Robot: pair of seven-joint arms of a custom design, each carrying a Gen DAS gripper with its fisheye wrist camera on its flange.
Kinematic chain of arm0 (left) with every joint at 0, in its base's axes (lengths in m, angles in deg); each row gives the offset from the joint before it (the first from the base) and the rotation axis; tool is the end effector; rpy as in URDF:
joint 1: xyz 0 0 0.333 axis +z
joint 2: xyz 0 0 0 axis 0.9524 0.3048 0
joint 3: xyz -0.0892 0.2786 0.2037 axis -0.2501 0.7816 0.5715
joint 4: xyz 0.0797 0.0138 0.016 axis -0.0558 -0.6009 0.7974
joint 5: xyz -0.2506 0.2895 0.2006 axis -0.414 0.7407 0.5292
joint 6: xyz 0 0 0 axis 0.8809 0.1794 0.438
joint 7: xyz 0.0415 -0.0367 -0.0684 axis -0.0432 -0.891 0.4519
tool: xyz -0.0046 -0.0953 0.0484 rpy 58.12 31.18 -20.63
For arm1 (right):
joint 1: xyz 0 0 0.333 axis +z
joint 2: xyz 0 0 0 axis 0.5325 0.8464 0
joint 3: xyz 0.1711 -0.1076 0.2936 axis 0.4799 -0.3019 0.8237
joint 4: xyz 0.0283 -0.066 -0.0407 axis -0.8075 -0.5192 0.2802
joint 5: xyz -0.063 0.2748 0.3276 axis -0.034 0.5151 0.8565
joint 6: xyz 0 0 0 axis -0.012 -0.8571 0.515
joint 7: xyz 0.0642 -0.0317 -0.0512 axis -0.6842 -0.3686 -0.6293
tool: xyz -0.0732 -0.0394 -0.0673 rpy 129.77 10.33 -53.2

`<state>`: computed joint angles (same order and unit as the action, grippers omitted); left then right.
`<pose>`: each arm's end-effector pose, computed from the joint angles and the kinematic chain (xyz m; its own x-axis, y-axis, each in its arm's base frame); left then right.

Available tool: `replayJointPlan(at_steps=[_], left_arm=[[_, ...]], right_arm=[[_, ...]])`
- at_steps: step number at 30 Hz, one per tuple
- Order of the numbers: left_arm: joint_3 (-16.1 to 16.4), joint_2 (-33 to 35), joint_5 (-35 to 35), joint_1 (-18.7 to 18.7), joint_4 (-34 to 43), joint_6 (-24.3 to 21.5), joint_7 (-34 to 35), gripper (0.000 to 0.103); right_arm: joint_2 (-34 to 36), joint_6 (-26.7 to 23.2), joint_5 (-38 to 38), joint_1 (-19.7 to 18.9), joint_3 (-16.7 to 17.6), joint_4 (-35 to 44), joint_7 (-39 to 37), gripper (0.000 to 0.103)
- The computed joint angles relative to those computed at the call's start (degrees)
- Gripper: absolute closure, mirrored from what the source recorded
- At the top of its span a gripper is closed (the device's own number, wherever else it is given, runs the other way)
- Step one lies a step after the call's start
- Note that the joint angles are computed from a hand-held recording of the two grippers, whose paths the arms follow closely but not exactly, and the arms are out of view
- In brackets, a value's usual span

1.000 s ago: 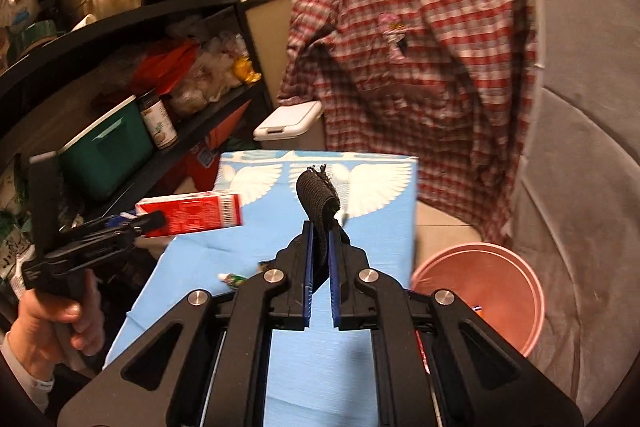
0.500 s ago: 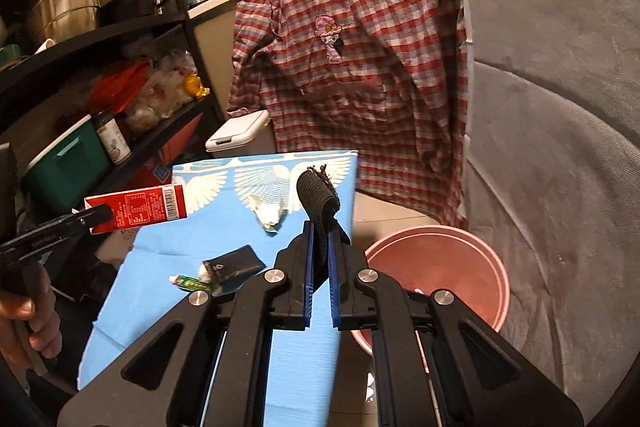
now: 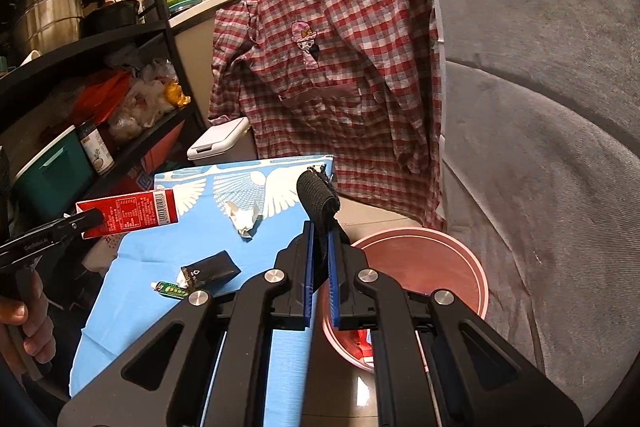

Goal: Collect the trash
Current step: 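Carry the milk carton and black strap over the pink bucket with both tools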

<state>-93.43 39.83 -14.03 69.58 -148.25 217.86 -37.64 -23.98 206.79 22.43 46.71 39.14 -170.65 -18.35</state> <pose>0.4685 -0.1996 0.4645 0.4279 -0.8901 0.1566 -0.5124 -0.3817 -0.7693 0.6245 0.2203 0.4423 0.5856 -0.7743 -0.2398 -0.5904 -0.2049 -0.7806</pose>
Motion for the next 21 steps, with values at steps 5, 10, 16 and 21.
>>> replayJointPlan(at_steps=[5,10,16,21], left_arm=[[0.08,1.53,0.34,-0.25,1.15,0.58,0.27,0.050],[0.47,3.36,0.86,-0.92,2.58,1.22,0.40,0.050],[1.21,6.15,2.01,-1.94,4.76,2.43,0.28,0.050],[2.05,9.00,2.70,-3.28,7.05,3.08,0.61,0.050]], right_arm=[[0.68,0.47,-0.37,-0.19,-0.06,0.63,0.58,0.096],[1.41,1.04,-1.17,-0.76,0.08,1.10,1.30,0.096],[2.32,1.90,-2.78,-1.49,0.27,1.51,2.66,0.096],[3.22,2.46,-4.33,-2.27,0.67,1.99,4.40,0.096]])
